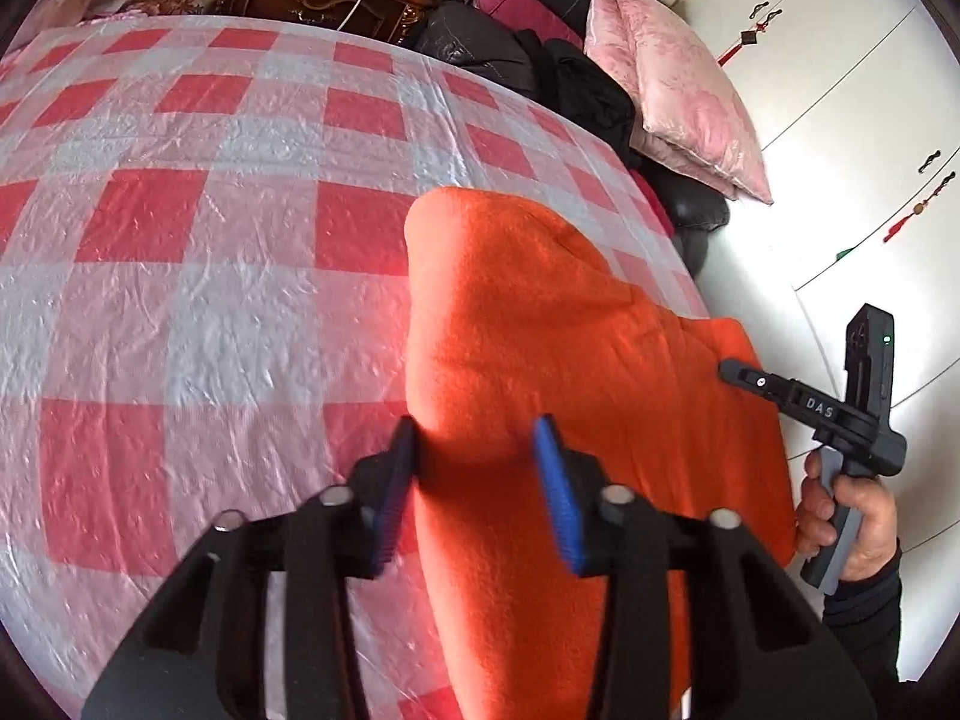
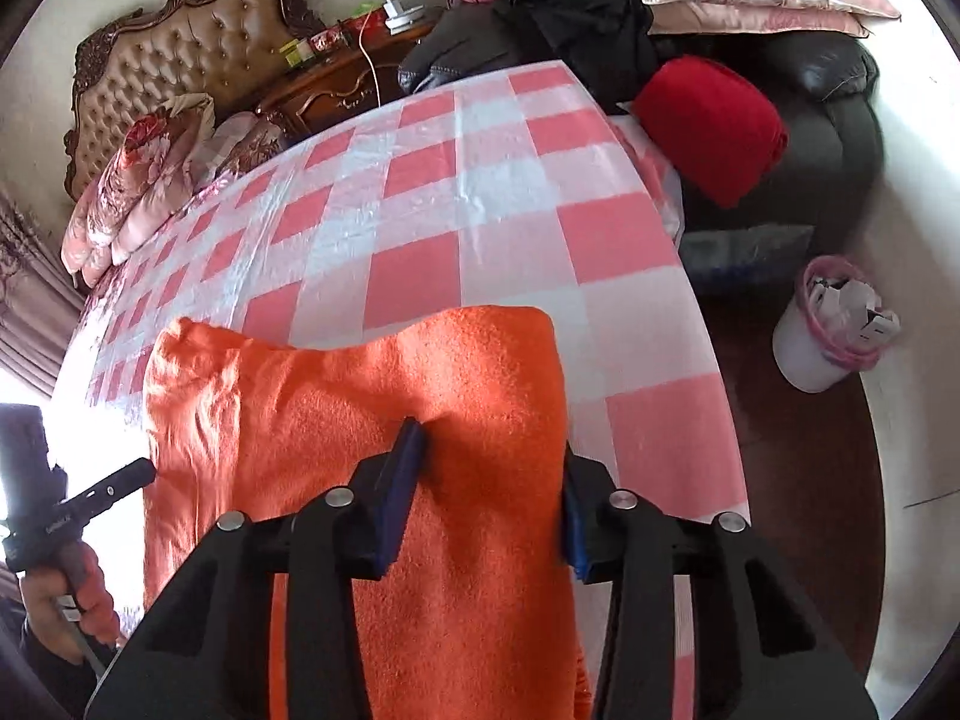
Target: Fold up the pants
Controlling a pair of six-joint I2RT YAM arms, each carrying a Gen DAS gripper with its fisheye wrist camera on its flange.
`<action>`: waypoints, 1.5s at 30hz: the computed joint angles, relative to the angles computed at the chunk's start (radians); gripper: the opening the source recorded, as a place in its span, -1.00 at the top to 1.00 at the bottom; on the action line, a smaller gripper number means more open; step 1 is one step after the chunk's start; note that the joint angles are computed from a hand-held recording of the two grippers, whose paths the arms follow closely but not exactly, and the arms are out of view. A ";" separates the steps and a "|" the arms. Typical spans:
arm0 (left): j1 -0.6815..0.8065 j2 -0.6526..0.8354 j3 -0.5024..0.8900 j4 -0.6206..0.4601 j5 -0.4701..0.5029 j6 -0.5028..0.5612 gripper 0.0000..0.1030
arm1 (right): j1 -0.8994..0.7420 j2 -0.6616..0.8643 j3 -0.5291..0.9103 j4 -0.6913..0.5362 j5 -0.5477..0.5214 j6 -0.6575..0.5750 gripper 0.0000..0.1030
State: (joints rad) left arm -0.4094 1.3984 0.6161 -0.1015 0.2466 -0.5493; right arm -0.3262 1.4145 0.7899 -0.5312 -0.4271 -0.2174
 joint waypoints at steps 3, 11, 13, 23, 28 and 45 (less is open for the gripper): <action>0.025 0.001 -0.003 0.006 0.005 0.002 0.38 | 0.008 0.013 -0.002 0.036 0.003 0.027 0.25; -0.093 -0.163 0.010 -0.070 -0.240 0.026 0.14 | -0.025 -0.072 -0.109 0.133 0.046 0.072 0.30; -0.182 -0.163 0.038 -0.078 -0.327 0.038 0.14 | -0.025 -0.067 -0.107 0.141 0.047 0.066 0.30; -0.553 0.067 0.252 -0.169 -0.609 -0.022 0.12 | -0.023 -0.437 -0.161 0.010 0.137 0.074 -0.06; -0.578 0.212 0.307 -0.255 -0.566 -0.108 0.11 | 0.087 -0.617 -0.295 -0.071 0.256 0.083 -0.06; -0.742 -0.025 0.246 -0.443 -0.729 -0.282 -0.22 | -0.002 -1.046 -0.245 -0.489 0.318 0.118 -0.35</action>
State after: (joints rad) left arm -1.1515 1.3733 0.8618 -0.5444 -0.4829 -0.8313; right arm -0.3278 0.3683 0.5452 -1.0202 -0.1094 -0.0997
